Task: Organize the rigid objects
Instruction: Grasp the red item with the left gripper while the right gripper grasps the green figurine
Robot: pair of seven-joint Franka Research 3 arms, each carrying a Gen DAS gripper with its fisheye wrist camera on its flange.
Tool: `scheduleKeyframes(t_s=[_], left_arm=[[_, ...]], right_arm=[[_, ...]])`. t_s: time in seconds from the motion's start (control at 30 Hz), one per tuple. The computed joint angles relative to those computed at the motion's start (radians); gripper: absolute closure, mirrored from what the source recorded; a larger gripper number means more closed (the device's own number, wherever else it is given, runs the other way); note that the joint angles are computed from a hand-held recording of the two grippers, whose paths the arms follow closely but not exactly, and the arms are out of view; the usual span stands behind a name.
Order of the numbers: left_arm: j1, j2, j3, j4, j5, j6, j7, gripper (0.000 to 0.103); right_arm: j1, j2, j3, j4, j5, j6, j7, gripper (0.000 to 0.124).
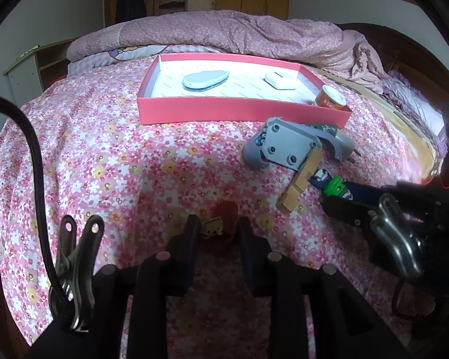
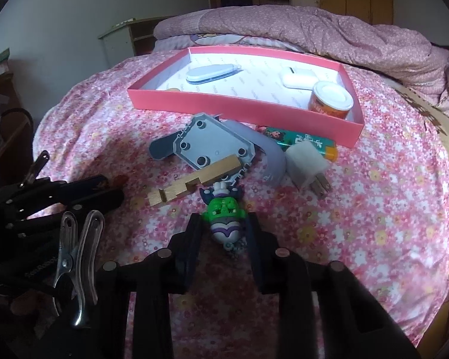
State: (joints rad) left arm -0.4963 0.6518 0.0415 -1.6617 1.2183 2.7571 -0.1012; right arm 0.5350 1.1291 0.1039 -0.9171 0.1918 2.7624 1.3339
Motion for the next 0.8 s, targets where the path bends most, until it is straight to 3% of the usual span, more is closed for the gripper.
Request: scheduleKeyframes(t_s=[0.3,0.47,0.8], left_arm=[[0.000,0.006,-0.001,0.009,-0.031,0.003,0.040,0.070],[-0.006,0.004,0.005,0.008,-0.027,-0.006,0.037,0.080],[0.000,-0.028,0.015,-0.007,0.000,0.018,-0.005,0.081]], right_arm=[[-0.047,-0.113,0.036,-0.192,0.042,0.042,-0.045,0.094],[-0.065,-0.131,0.051,-0.225,0.069,0.054,-0.057,0.094],[-0.100,-0.152,0.096,-0.260,0.123,0.084,-0.118,0.097]])
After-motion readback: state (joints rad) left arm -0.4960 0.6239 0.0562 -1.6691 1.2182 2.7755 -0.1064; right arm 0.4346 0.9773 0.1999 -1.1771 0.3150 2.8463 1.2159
